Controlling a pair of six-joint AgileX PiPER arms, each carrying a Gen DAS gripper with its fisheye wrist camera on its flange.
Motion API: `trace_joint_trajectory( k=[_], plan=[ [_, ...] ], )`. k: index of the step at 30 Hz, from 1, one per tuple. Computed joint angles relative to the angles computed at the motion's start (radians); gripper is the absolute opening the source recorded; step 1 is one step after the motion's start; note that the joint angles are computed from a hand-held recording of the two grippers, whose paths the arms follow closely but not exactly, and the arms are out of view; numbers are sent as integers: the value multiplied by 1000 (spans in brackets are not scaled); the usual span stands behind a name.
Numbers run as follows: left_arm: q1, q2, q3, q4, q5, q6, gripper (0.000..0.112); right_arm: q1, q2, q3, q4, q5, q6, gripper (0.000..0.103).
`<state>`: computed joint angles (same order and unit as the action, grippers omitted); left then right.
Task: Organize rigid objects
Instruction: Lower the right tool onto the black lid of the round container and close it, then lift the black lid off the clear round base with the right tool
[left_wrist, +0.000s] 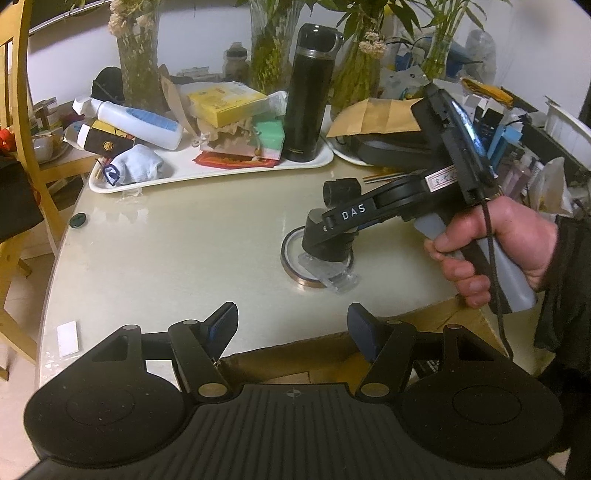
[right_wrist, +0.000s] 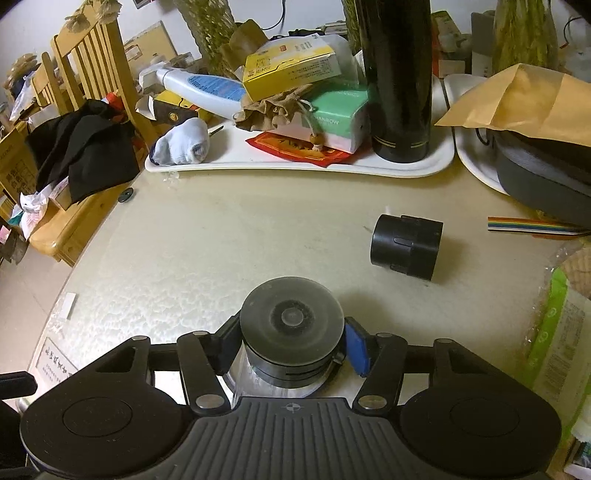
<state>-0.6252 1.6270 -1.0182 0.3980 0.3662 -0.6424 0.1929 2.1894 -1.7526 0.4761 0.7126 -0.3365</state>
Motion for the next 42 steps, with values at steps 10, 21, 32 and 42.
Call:
trace_joint_trajectory(
  k=[10,21,32,42],
  plan=[
    [-6,14,-47,-4,60,12,65,-5,-83,66,1,-28,-4,61],
    [-31,30,-101,40,120,-24,65,-25,-228,210,6,-75,-24,61],
    [-23,62,-129,-7,101,30,65,-52,-386,370,-26,-83,-23,61],
    [-21,101,-158,-36,84,65,65,-89,-556,536,-3,-95,-68,61]
  ],
)
